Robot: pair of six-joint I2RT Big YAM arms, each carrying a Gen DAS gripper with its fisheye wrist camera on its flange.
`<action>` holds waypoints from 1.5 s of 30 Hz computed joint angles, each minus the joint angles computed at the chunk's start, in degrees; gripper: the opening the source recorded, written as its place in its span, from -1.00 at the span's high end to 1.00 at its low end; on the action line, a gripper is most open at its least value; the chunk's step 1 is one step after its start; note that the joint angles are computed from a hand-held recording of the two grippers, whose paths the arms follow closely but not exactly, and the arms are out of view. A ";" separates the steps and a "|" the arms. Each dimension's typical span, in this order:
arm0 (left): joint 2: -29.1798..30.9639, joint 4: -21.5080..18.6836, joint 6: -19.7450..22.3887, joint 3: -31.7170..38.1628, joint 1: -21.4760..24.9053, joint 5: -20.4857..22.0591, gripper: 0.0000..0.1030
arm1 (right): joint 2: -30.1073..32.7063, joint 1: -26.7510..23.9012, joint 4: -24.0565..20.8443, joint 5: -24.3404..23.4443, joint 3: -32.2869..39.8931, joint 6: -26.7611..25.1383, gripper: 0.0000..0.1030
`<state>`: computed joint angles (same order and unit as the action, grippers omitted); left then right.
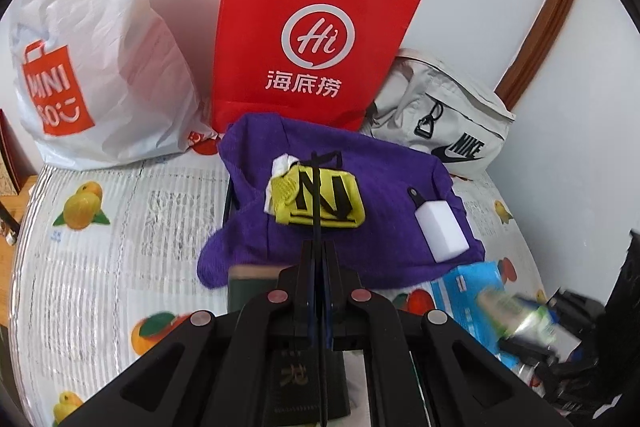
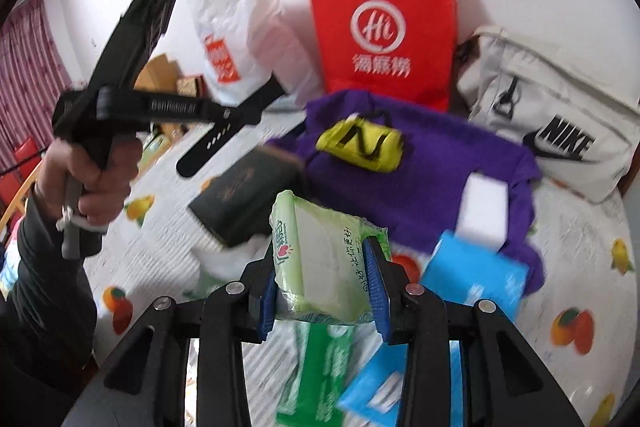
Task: Organize soft objects
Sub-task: 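Carry the wipes pack with the right tool onto the towel and open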
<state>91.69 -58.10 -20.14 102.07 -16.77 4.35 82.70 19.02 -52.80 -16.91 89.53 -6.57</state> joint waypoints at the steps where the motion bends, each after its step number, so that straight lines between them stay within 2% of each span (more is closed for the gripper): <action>1: 0.83 -0.48 0.09 1.01 0.15 -0.26 0.92 | 0.51 -0.33 0.34 0.49 0.72 0.02 0.26; 7: 4.96 -2.41 0.04 5.87 1.43 -0.38 0.92 | 5.76 -3.43 0.26 3.13 7.12 -0.12 0.26; 15: 11.48 -5.43 -0.06 12.66 2.83 2.39 0.92 | 14.28 -6.28 -1.34 4.96 16.42 -0.49 0.25; 23: 17.13 -7.97 -0.71 18.95 3.49 3.40 0.92 | 22.23 -7.75 -5.10 6.51 25.44 -2.77 0.25; 27: 19.91 -9.62 -1.60 22.22 3.89 2.89 0.92 | 25.54 -8.60 -7.14 5.70 29.09 -2.12 0.25; 34: 24.54 -13.47 -1.59 27.56 4.03 5.35 0.92 | 28.97 -8.38 -10.80 5.85 31.82 -2.93 0.23; 41: 26.81 -15.72 -1.68 29.90 3.75 4.29 0.92 | 29.02 -8.54 -10.72 5.02 31.56 -3.14 0.15; 45: 27.55 -16.35 -1.59 30.83 3.47 3.87 0.92 | 29.30 -8.64 -11.11 4.05 31.85 -3.25 0.00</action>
<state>119.25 -74.45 -21.73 132.90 -13.30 8.22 112.00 10.37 -63.92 -12.86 121.38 -9.83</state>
